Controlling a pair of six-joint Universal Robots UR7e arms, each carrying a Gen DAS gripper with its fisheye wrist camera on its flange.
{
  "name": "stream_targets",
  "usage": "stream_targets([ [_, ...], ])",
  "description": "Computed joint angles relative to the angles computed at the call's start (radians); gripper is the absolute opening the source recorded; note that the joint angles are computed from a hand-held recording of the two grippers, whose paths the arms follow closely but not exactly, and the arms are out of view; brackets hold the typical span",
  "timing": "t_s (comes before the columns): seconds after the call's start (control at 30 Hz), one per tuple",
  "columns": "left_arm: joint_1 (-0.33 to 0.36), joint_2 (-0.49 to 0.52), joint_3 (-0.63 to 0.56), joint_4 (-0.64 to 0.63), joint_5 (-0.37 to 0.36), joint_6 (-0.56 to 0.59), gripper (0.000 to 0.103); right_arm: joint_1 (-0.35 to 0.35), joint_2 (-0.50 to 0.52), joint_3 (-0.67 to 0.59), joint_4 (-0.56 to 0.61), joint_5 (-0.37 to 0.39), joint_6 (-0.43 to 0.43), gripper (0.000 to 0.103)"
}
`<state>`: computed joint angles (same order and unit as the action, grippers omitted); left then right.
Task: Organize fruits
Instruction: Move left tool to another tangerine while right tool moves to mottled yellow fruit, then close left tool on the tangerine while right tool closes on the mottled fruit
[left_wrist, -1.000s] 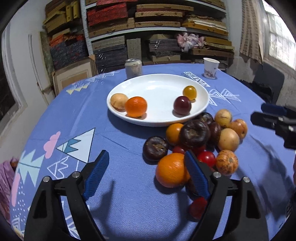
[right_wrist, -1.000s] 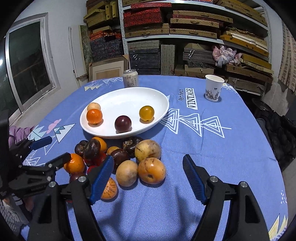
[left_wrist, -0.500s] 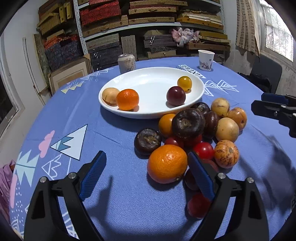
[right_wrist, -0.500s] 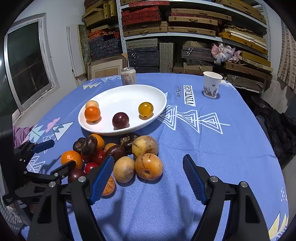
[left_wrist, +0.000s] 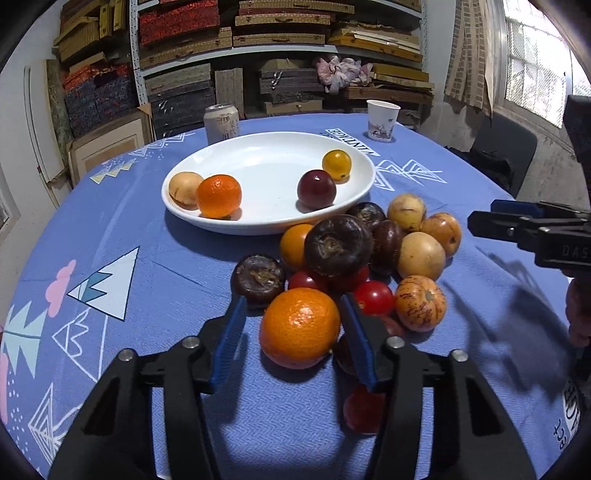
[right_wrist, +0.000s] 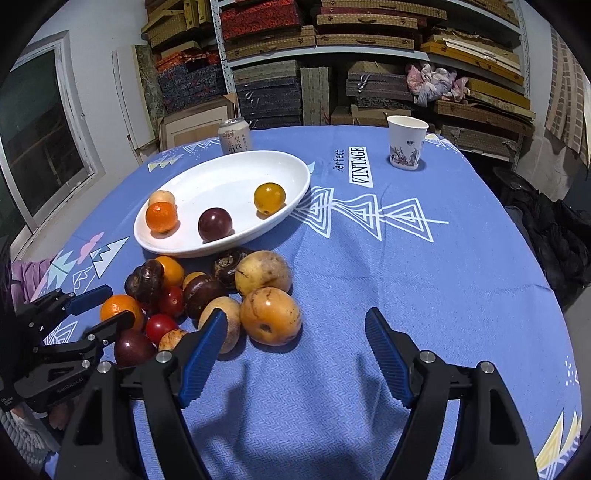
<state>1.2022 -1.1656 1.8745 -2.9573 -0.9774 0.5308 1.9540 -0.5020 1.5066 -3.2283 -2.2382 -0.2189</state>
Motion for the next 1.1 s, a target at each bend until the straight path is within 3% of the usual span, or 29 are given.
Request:
stream_targets([
  [0.17, -0.012, -0.012, 0.027, -0.012, 0.015, 0.034, 0.043, -0.003, 0.001, 0.001, 0.004, 0.001, -0.003, 0.078],
  [0.37, 0.004, -0.027, 0.010, 0.053, -0.013, -0.027, 0.055, -0.005, -0.002, 0.003, 0.008, 0.007, 0.000, 0.078],
  [0.57, 0.020, -0.033, -0.018, 0.192, -0.039, -0.080, 0.057, -0.010, -0.004, 0.003, 0.033, 0.012, 0.010, 0.078],
  [0.67, 0.015, -0.028, -0.017, 0.193, -0.042, -0.056, 0.046, -0.011, -0.008, 0.008, 0.025, 0.016, 0.011, 0.078],
  [0.8, 0.018, -0.028, -0.020, 0.196, -0.041, -0.065, 0.046, -0.014, -0.012, 0.015, 0.021, 0.021, 0.014, 0.078],
  [0.97, 0.001, -0.032, 0.011, 0.091, 0.032, -0.047, 0.045, -0.012, -0.015, 0.029, 0.019, 0.025, 0.004, 0.078],
  [1.1, -0.012, -0.060, 0.060, -0.062, 0.087, -0.005, 0.045, 0.005, 0.016, 0.016, 0.000, -0.012, -0.073, 0.078],
])
